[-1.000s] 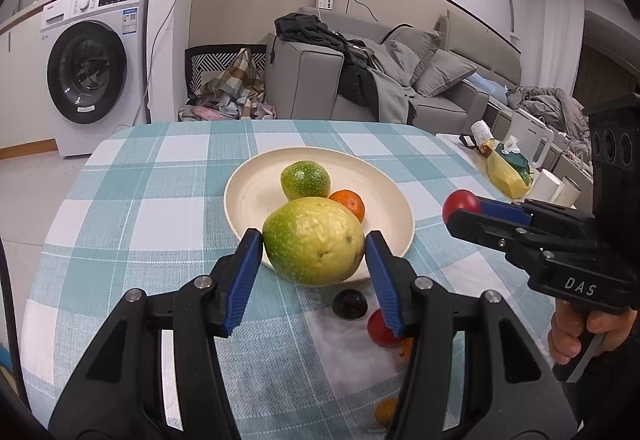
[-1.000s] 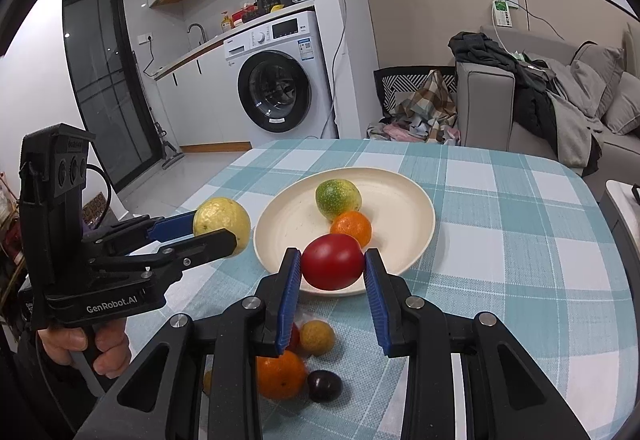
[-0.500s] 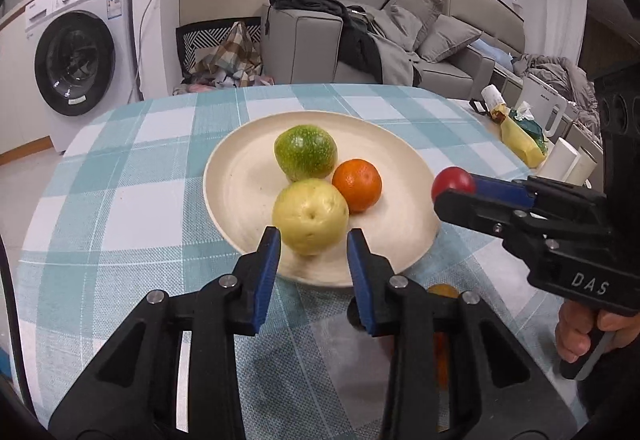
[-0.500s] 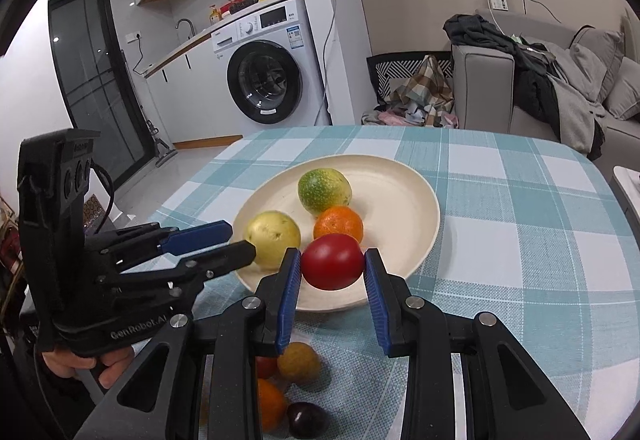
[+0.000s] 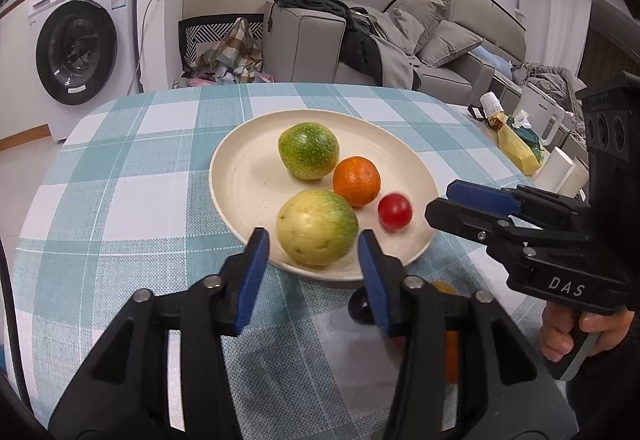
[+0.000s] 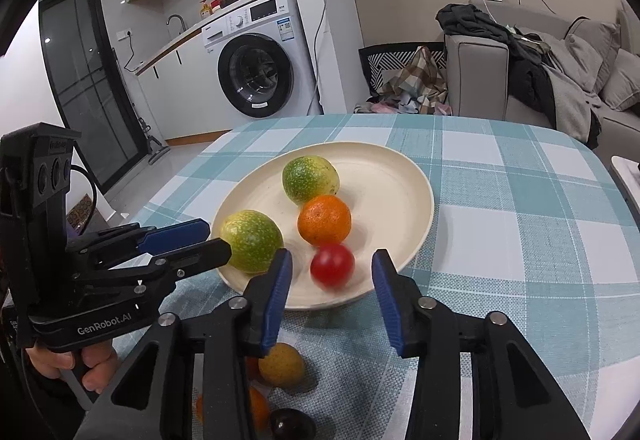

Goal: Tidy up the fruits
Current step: 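Open both tools to set the yellow fruit and tomato on the plate, then withdraw both tools from the plate toward the remaining fruits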

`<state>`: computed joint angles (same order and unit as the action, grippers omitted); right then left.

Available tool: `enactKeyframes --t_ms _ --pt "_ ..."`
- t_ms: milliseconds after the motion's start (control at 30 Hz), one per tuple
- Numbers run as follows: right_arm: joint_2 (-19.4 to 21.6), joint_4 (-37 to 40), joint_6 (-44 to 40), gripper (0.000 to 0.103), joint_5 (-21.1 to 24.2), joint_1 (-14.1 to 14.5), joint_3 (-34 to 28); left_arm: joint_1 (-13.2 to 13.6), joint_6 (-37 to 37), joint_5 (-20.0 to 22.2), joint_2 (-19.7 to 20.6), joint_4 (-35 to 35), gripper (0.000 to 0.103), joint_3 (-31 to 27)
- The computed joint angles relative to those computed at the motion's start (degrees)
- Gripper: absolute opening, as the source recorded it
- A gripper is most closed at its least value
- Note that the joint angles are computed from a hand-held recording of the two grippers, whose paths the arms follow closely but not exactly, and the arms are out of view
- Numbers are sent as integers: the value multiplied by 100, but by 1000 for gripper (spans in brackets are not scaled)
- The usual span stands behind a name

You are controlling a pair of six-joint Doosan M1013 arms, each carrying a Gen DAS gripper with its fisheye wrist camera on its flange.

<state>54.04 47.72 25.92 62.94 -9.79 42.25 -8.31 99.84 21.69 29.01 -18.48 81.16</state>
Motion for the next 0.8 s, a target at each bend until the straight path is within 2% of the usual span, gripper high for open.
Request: enactKeyframes --t_ms 33,167,200,267,333,467,533,800 --pt "-6 -15 -3 45 2 0 3 -7 -29 -10 -22 40 54 27" --pt "-59 -13 -22 54 -50 -13 78 -28 -128 -89 -121 178 82 134" --pt "-68 -23 -10 56 -34 -19 87 -33 -131 -122 -155 184 84 171" --pt "-106 19 -40 71 -66 -36 157 -41 -193 -165 -213 257 85 237" --pt "-153 90 -92 82 -95 -57 247 -56 -357 -185 -269 426 87 300" --pt "-239 110 -169 99 -165 -81 389 -87 -856 -306 -392 901 102 463" --pt "-275 96 -174 103 -210 -89 447 -89 -959 -372 -462 991 102 556" --pt "-440 92 -300 103 -372 -138 756 -158 -1469 -472 -702 1587 102 877"
